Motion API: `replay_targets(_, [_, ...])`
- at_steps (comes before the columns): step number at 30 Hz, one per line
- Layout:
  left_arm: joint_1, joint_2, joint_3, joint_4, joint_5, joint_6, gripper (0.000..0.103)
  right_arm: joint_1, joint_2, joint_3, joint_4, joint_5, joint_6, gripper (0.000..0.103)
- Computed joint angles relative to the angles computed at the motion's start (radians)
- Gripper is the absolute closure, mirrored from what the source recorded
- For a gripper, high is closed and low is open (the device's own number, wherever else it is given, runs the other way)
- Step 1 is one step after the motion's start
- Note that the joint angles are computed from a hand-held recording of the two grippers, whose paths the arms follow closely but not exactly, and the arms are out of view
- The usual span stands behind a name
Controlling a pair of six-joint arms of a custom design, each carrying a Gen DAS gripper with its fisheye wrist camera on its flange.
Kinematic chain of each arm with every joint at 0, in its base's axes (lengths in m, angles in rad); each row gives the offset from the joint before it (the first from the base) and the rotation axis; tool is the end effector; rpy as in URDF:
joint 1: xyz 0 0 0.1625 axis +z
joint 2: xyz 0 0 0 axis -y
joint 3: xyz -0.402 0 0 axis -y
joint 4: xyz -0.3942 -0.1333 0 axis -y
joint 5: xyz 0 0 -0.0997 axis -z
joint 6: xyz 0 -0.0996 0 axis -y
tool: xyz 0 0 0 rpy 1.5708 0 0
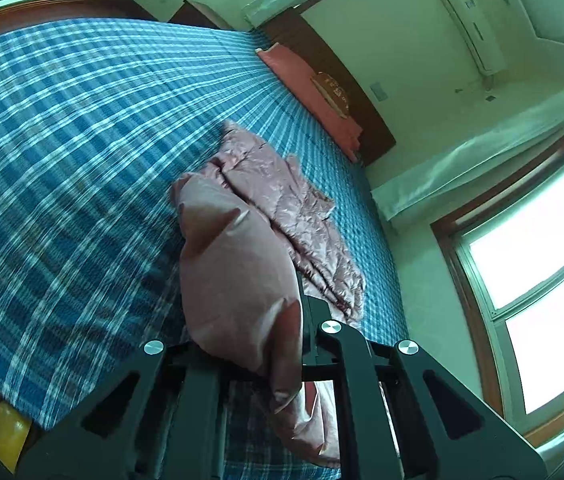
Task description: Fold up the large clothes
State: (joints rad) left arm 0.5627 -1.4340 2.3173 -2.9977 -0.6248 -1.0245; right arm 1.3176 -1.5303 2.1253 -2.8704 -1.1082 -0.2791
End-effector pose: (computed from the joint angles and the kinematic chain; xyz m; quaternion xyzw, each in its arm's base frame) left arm -0.2414 -0.4054 0.2578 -0.1293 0.8565 -0.4989 0.0279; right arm 0.0527 -0.5058 0.3399 -0.0909 0.9125 -0.3806 0.1192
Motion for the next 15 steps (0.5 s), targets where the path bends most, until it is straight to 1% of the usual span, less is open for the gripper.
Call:
replay_targets(2, [0.037,0.04,-0.053,-0.044,-0.018,0.089,0.095,0.03,0.058,-0.069,0.003,-0.008,0.007,0.093])
replay_targets(4, [0.08,0.085,-0.108,-0.096,-0.045,0.177,0.095,0.055,0.116,-0.142,0.017,0.003,0.006,0.092])
replay_targets(6, [0.13,0.137,-0.182,-0.139,-0.069,0.261,0.095,0.085,0.17,-0.214,0.025,-0.007,0.001,0.092])
replay_targets(8, [0.184,0.187,-0.265,-0.162,-0.109,0.326,0.095,0.12,0.247,-0.314,0.029,-0.027,0.0,0.093])
replay_targets(12, [0.284,0.299,-0.466,-0.126,-0.161,0.446,0.095,0.163,0.398,-0.525,0.066,-0.051,0.041,0.093])
replay_targets(15, [0.352,0.397,-0.635,-0.066,-0.18,0.502,0.095,0.184,0.519,-0.704,0.113,-0.082,0.074,0.092])
